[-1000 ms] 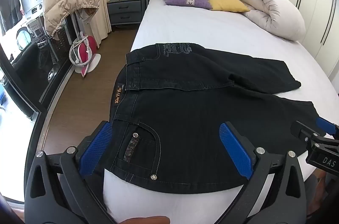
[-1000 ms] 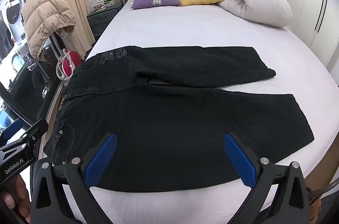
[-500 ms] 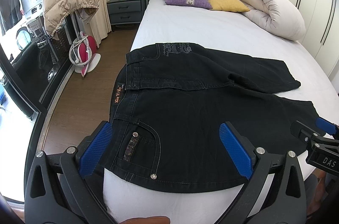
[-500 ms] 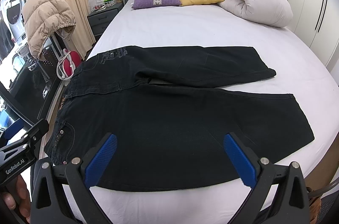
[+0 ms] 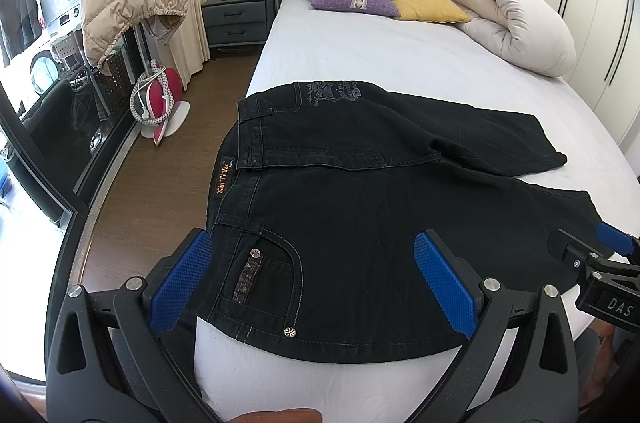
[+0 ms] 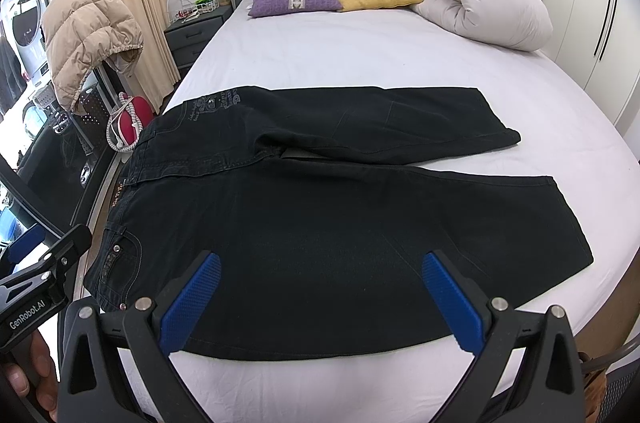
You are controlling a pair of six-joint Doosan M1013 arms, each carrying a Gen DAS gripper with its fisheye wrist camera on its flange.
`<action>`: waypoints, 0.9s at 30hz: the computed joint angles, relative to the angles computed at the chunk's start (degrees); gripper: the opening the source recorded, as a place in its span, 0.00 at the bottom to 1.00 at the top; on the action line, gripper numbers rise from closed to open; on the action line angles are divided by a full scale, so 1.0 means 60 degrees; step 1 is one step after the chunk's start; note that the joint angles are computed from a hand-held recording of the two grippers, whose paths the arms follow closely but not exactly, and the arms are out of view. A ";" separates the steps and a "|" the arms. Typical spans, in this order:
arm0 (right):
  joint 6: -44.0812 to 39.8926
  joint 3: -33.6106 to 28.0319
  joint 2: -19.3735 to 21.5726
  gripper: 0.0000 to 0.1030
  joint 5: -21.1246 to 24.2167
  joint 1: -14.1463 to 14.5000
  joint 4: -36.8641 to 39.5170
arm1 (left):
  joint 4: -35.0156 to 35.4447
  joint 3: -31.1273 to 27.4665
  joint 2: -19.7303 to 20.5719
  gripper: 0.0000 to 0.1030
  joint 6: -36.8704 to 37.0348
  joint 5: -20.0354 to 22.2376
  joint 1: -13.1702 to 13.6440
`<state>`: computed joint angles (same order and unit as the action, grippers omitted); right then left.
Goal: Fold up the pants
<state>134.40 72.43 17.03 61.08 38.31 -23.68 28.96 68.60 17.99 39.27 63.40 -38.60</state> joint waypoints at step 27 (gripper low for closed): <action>0.0000 0.0029 0.0008 1.00 -0.0018 0.0026 0.0050 | 0.0111 0.0172 -0.0012 1.00 -0.0100 -0.0061 -0.0078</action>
<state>134.41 72.61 17.07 60.98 38.46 -23.38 29.62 69.63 17.92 38.67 63.03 -39.07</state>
